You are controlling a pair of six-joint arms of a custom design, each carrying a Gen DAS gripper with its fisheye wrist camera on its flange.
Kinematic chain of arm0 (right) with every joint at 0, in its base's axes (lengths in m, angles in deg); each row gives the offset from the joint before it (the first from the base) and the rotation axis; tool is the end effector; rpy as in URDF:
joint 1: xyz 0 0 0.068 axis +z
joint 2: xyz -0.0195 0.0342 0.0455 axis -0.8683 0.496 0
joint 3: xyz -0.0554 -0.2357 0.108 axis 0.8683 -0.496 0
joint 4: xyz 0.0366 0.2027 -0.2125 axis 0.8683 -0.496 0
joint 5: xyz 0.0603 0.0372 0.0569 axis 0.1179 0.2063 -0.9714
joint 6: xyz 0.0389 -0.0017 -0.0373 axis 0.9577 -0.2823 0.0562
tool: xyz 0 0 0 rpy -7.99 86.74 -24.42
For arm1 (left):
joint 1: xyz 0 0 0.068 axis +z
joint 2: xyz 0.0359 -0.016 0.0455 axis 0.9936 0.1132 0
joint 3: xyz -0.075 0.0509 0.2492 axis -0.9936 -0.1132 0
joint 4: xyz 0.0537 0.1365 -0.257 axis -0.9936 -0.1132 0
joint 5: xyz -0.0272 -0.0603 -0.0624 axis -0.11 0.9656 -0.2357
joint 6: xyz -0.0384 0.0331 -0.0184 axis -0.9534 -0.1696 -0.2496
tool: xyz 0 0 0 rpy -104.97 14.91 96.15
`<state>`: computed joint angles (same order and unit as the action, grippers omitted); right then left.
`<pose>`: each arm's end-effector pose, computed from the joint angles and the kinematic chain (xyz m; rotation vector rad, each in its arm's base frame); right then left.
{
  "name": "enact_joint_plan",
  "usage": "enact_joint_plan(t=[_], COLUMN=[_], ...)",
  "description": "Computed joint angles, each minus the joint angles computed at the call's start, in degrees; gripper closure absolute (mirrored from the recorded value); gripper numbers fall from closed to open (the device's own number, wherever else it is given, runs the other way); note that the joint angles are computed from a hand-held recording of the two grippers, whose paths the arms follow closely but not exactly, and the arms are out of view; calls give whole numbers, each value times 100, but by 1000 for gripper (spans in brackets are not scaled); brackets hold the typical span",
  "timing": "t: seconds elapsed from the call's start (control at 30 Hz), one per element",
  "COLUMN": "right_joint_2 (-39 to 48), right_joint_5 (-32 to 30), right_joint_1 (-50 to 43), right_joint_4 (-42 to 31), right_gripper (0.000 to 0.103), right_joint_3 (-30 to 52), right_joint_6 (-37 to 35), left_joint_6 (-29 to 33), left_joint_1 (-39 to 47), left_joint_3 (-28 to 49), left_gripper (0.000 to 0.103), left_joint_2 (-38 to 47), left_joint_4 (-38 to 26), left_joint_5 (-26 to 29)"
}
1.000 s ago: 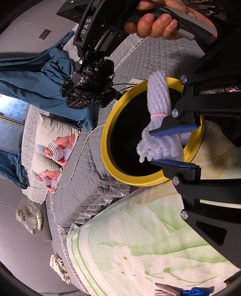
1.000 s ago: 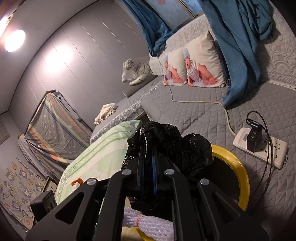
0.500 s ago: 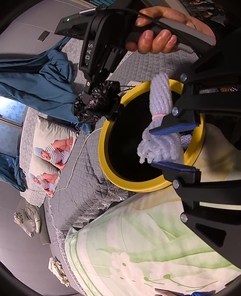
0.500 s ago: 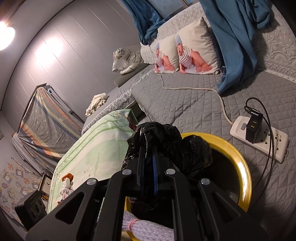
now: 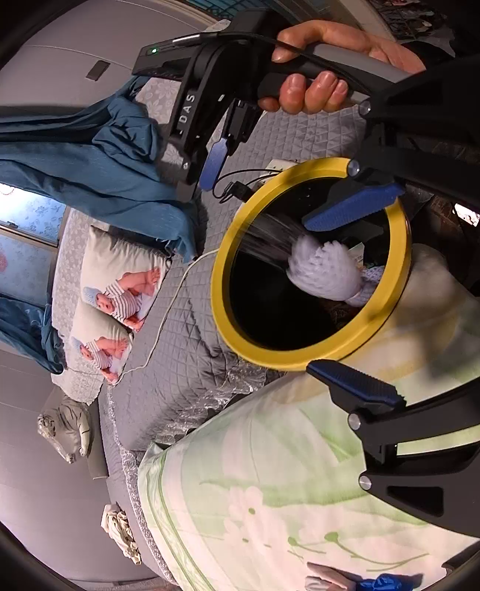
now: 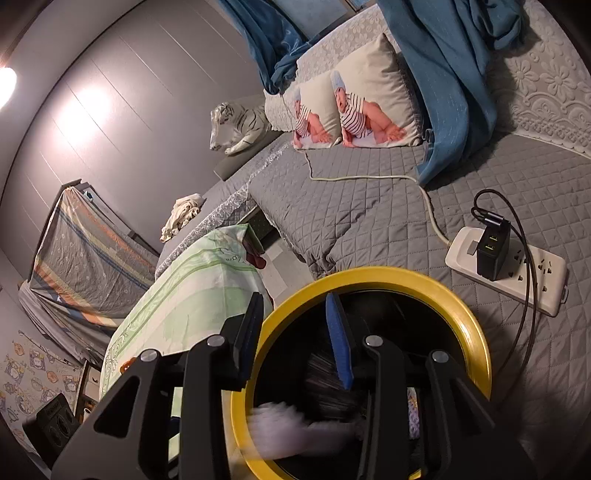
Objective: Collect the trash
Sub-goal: 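Open both tools to drop the black bag and foam net into the bin, then move both open tools back to the trash pile on the bed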
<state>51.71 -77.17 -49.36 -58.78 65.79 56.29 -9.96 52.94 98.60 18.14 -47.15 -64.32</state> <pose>0.2895 0.0563 0.1474 0.5796 2.0847 0.5648 0.3006 -0.1852 0.1239 0.5465 2.3098 -0.5566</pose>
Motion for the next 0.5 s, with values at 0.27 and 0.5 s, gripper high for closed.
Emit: enact_joint_plan(t=[0.27, 0.5], right_joint_2=[-418, -737], right_joint_5=[76, 277], right_joint_1=[208, 780], right_joint_4=[-208, -181], right_gripper=[64, 43], right_joint_3=[9, 118], right_joint_6=[-84, -337], left_joint_6=[-129, -29], left_joint_1=[439, 1039], left_joint_3=[-553, -1100], left_gripper=[20, 11], left_joint_2=[-822, -1898], left_joint_4=[233, 219], left_joint_5=[20, -103])
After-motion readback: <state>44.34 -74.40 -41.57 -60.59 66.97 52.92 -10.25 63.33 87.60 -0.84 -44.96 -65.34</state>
